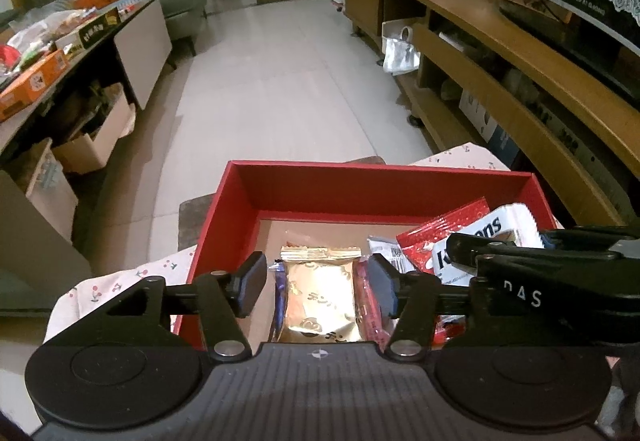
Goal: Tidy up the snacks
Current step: 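Lower the gold pouch with the left tool while the right tool lowers the white pouch into the box, then open both tools to release the pouches and move back to the table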
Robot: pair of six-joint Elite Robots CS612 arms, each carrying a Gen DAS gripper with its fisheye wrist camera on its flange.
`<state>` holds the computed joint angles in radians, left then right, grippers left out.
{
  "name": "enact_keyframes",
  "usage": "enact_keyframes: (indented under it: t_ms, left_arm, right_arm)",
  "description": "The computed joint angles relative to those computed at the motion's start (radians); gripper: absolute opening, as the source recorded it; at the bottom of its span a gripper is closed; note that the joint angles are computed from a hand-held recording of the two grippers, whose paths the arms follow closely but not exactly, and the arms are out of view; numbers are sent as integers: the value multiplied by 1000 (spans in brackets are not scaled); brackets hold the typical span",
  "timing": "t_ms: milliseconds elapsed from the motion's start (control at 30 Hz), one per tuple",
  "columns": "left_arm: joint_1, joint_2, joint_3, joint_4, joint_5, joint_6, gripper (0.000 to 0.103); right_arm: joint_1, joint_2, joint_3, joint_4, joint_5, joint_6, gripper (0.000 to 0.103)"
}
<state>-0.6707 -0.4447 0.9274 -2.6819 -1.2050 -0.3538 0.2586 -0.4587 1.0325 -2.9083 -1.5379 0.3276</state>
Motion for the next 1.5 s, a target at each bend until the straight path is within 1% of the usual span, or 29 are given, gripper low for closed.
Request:
enact_keyframes:
  t_ms: [133,500,800,1133,1233,1467,1500]
  left_arm:
    - [0,-6,8,-14,2,0,67]
    - [-3,-24,40,-57,-11,1,71]
    - [-10,-49,80,-97,-31,5,73]
    - [-25,-92,158,-153,-67,18,76]
    - [-32,-107,189,-169,-82,27,78]
    - [-51,-136,258,-184,-151,46,80]
    - [-53,-140,269,-185,-164,47,82]
  right_arm:
    - [0,-6,9,-13,-5,5,46]
    - [-2,-26,41,-48,-20,18,47]
    - [-3,-63,100,-84,-33,27,50]
    - [-5,-122,211,-134,-42,31,54]
    - [-5,-144,257,-142,-48,34,58]
    - [-6,-198,361,-129,-69,31,59]
    - [-7,-205,376,-132,-67,35,59]
